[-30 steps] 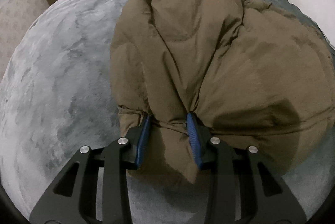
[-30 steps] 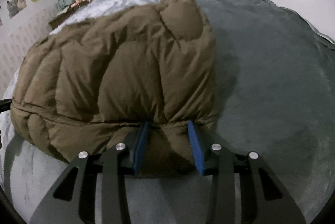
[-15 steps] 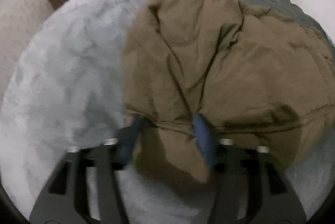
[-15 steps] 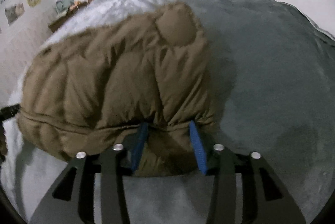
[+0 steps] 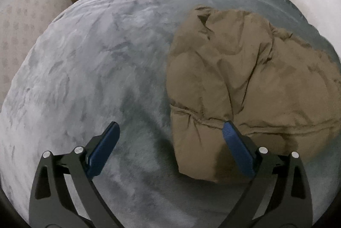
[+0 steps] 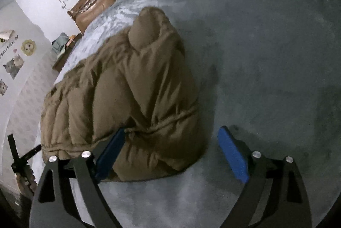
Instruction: Fold large clothes
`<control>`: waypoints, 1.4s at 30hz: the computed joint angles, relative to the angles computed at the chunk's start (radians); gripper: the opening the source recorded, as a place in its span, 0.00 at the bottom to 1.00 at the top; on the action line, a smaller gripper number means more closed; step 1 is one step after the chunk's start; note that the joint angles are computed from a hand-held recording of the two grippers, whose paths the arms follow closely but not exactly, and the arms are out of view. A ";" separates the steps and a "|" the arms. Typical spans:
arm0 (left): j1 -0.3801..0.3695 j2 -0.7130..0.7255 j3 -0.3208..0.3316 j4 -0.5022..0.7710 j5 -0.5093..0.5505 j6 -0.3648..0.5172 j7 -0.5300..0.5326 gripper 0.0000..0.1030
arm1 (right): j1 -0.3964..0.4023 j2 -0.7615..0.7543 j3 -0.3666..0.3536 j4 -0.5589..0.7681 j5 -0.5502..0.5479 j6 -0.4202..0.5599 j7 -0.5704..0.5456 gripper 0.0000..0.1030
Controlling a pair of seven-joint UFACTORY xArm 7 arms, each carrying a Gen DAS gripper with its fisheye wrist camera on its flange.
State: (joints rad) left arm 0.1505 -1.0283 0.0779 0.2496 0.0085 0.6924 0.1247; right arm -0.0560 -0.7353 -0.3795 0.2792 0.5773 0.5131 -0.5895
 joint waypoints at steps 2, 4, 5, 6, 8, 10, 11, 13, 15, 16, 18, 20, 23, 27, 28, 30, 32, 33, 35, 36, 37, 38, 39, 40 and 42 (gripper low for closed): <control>-0.003 -0.006 -0.011 -0.017 0.009 -0.016 0.007 0.95 | 0.034 0.017 -0.024 -0.003 0.033 -0.015 -0.023 0.87; -0.022 0.005 -0.014 -0.022 0.001 -0.031 0.008 0.96 | 0.060 0.035 -0.033 -0.001 0.065 -0.031 -0.037 0.88; -0.031 0.018 -0.012 -0.020 -0.005 -0.041 0.009 0.97 | 0.073 0.043 -0.039 -0.001 0.081 -0.041 -0.048 0.88; -0.046 0.029 -0.003 -0.020 -0.017 -0.048 0.013 0.97 | 0.088 0.046 -0.050 -0.002 0.099 -0.051 -0.069 0.88; -0.055 0.060 0.005 -0.016 -0.028 -0.073 0.019 0.97 | 0.122 0.043 -0.074 -0.004 0.138 -0.067 -0.118 0.88; -0.058 0.108 0.011 -0.009 -0.039 -0.109 0.021 0.97 | 0.152 0.057 -0.088 0.007 0.171 -0.063 -0.153 0.88; -0.065 0.129 0.025 -0.006 -0.051 -0.121 0.027 0.97 | 0.153 0.069 -0.082 0.013 0.177 -0.063 -0.159 0.89; -0.085 0.181 0.057 0.012 -0.082 -0.124 0.046 0.97 | 0.168 0.104 -0.068 0.033 0.195 -0.063 -0.175 0.89; -0.100 0.226 0.076 0.025 -0.112 -0.137 0.068 0.97 | 0.176 0.128 -0.059 0.051 0.219 -0.059 -0.196 0.89; -0.114 0.249 0.088 0.033 -0.132 -0.147 0.082 0.97 | 0.173 0.137 -0.053 0.057 0.224 -0.053 -0.205 0.89; -0.137 0.292 0.107 0.051 -0.166 -0.165 0.115 0.97 | 0.168 0.169 -0.049 0.078 0.237 -0.029 -0.226 0.89; -0.164 0.333 0.142 0.077 -0.212 -0.169 0.160 0.97 | 0.165 0.204 -0.059 0.108 0.271 0.015 -0.257 0.89; -0.218 0.395 0.185 0.117 -0.308 -0.166 0.223 0.97 | 0.159 0.259 -0.049 0.151 0.322 0.040 -0.301 0.91; -0.254 0.438 0.239 0.155 -0.445 -0.124 0.322 0.97 | 0.129 0.282 0.006 0.164 0.362 0.047 -0.331 0.91; -0.243 0.437 0.232 0.154 -0.459 -0.117 0.335 0.97 | 0.113 0.275 0.017 0.158 0.363 0.052 -0.336 0.91; -0.232 0.455 0.216 0.163 -0.485 -0.113 0.358 0.97 | 0.089 0.283 0.047 0.166 0.362 0.063 -0.336 0.91; -0.242 0.510 0.199 0.204 -0.512 -0.115 0.383 0.97 | 0.070 0.289 0.069 0.177 0.350 0.075 -0.340 0.91; -0.240 0.522 0.190 0.214 -0.522 -0.111 0.393 0.97 | 0.064 0.298 0.074 0.187 0.341 0.088 -0.343 0.91; -0.234 0.578 0.189 0.263 -0.541 -0.074 0.425 0.97 | 0.050 0.310 0.081 0.205 0.328 0.122 -0.343 0.91; -0.226 0.597 0.181 0.279 -0.547 -0.057 0.435 0.97 | 0.048 0.325 0.086 0.221 0.329 0.140 -0.339 0.91; -0.216 0.624 0.172 0.303 -0.549 -0.034 0.440 0.97 | 0.044 0.338 0.088 0.231 0.336 0.154 -0.341 0.91; -0.204 0.624 0.153 0.306 -0.550 -0.024 0.433 0.97 | 0.039 0.354 0.088 0.241 0.342 0.168 -0.350 0.91; -0.195 0.633 0.143 0.319 -0.552 -0.009 0.435 0.96 | 0.033 0.360 0.101 0.246 0.344 0.171 -0.350 0.91; -0.184 0.631 0.133 0.321 -0.550 0.002 0.435 0.96 | 0.028 0.362 0.114 0.249 0.343 0.173 -0.349 0.91; -0.173 0.641 0.115 0.338 -0.552 0.020 0.434 0.96 | 0.023 0.361 0.141 0.251 0.327 0.173 -0.344 0.91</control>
